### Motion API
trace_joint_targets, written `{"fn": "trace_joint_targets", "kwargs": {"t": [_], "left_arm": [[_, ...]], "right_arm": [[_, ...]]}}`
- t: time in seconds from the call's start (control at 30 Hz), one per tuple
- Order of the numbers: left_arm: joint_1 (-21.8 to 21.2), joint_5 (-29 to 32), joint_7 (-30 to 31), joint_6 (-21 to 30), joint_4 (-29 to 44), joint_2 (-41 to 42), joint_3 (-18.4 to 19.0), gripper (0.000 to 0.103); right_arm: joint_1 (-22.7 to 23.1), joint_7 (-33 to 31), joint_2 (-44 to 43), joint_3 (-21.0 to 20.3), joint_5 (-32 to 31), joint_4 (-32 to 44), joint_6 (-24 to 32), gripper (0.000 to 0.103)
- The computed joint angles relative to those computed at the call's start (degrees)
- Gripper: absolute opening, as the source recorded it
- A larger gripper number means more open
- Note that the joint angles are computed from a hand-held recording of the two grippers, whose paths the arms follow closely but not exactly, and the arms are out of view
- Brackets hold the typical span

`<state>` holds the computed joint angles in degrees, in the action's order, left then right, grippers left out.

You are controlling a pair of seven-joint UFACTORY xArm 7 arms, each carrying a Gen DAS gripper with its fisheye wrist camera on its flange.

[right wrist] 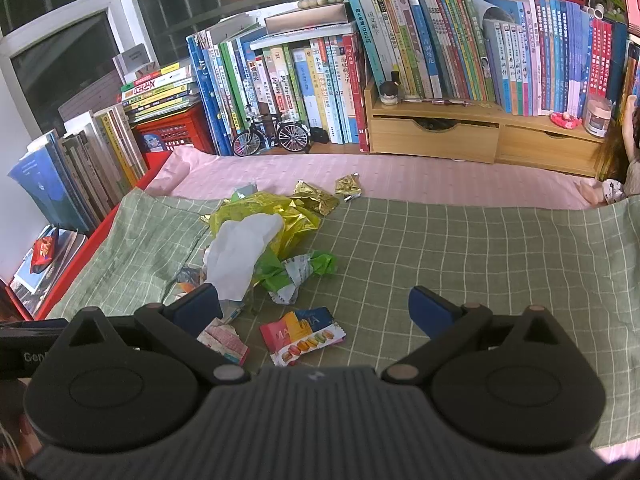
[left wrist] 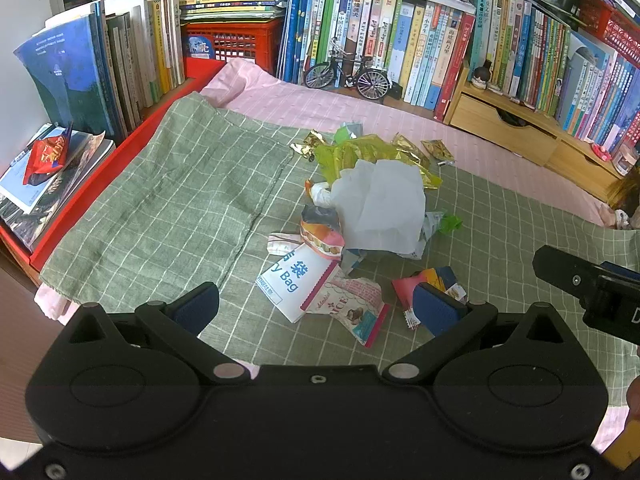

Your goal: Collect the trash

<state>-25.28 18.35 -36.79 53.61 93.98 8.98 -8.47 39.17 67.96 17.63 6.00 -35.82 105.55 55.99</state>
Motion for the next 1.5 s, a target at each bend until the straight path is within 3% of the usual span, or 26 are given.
{"fn": "trace_joint_targets", "kwargs": {"t": [0.83, 1.37, 1.5], "left_arm": [[-0.3, 3.0, -1.4, -1.4, -1.4, -0.8, 0.1, 0.103], [1.6, -1.0, 0.8, -5.5, -4.6, -0.4, 0.3, 0.103], [1.3, -0.3, 0.4, -4.3, -3.6, 1.0, 0.6, 0.102]], "right_arm": [[-0.5, 3.0, -1.3, 0.5, -0.2, -1.3, 0.7, 0.103], [-1.7, -5.7, 0.6, 0.8, 4.7, -1.5, 0.2, 0.103], [-2.4, -7.6, 1.8, 0.6, 7.0, -1.2, 0.4, 0.103]]}}
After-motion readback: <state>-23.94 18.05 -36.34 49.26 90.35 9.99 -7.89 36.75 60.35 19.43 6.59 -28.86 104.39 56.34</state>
